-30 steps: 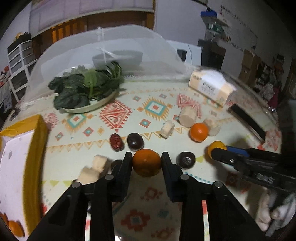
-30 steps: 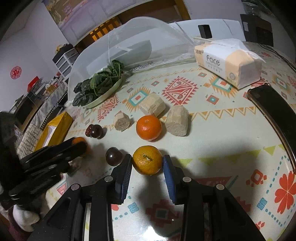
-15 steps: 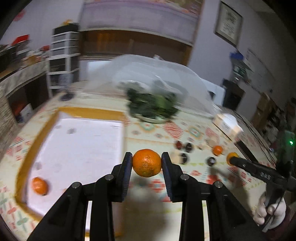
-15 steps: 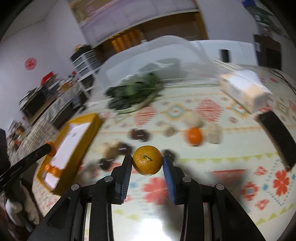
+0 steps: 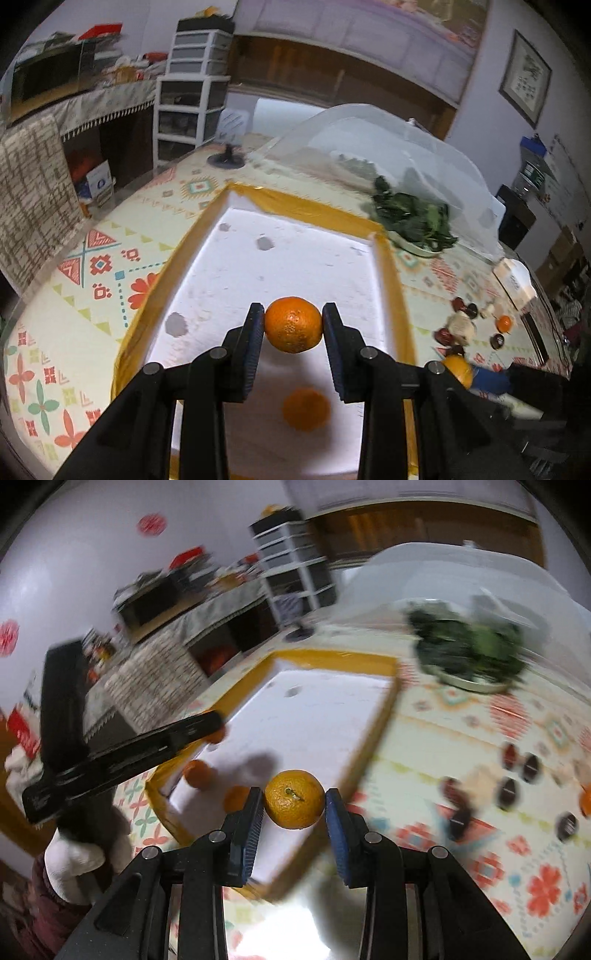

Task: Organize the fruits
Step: 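Carry both mandarins over the white tray and open both tools to drop them, then move both open tools back to the items on the tablecloth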

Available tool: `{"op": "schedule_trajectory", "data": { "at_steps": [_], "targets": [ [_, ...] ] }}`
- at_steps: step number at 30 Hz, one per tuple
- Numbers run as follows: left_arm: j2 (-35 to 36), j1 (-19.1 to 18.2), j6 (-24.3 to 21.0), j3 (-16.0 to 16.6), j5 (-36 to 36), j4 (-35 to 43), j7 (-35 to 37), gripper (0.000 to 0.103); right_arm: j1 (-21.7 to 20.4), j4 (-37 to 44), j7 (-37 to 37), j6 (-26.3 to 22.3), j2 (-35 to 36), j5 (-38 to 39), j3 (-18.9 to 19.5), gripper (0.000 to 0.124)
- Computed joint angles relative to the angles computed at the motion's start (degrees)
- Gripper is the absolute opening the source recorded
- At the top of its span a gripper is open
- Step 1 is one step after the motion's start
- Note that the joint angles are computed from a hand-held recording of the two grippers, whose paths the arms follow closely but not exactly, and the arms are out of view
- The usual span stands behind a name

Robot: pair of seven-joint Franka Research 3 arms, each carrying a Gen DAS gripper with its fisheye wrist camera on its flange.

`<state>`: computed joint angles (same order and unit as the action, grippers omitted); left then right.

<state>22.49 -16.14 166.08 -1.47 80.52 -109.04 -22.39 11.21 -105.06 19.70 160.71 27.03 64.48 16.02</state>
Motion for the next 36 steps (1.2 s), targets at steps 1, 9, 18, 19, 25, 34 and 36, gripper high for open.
{"op": "schedule_trajectory", "data": {
  "at_steps": [1, 9, 18, 19, 25, 34, 36],
  "targets": [
    [0.5, 0.4, 0.4, 0.0, -0.4, 0.1, 0.3, 0.031, 1.2, 1.0, 1.6, 0.2, 1.1, -1.9, -0.6, 0.037],
    [1.6, 1.0, 5.1, 2.5, -1.1, -0.5, -1.6, 0.034, 4.4, 7.3, 12.2, 3.4, 8.7, -14.0, -0.4, 0.037],
    [-1.7, 1.2, 2.9, 1.1, 4.0, -2.5, -7.6, 0.045, -3.9, 3.7, 6.6, 5.4, 5.4, -9.6, 7.4, 0.045],
    [-2.3, 1.2, 2.2, 0.5, 4.3, -2.9, -7.5, 0.045, -5.1, 3.0, 4.9, 5.4, 4.6, -7.4, 8.1, 0.045],
    [-5.8, 0.7, -1.0, -2.8, 9.7, -3.8, -11.1, 0.063, -11.6, -0.8, -5.5, 5.0, -1.0, 8.2, 8.0, 0.058],
    [0.1, -2.2, -1.8, -5.8, 1.7, 4.3, 1.0, 0.075, -13.9, -3.9, -6.2, 5.6, -3.9, 16.5, -2.7, 0.06],
    [2.2, -3.4, -1.4, -5.6, -1.4, 6.6, 5.0, 0.075, -13.6, -4.1, -5.7, 5.5, -3.6, 16.9, -5.1, 0.06]
  ]
}}
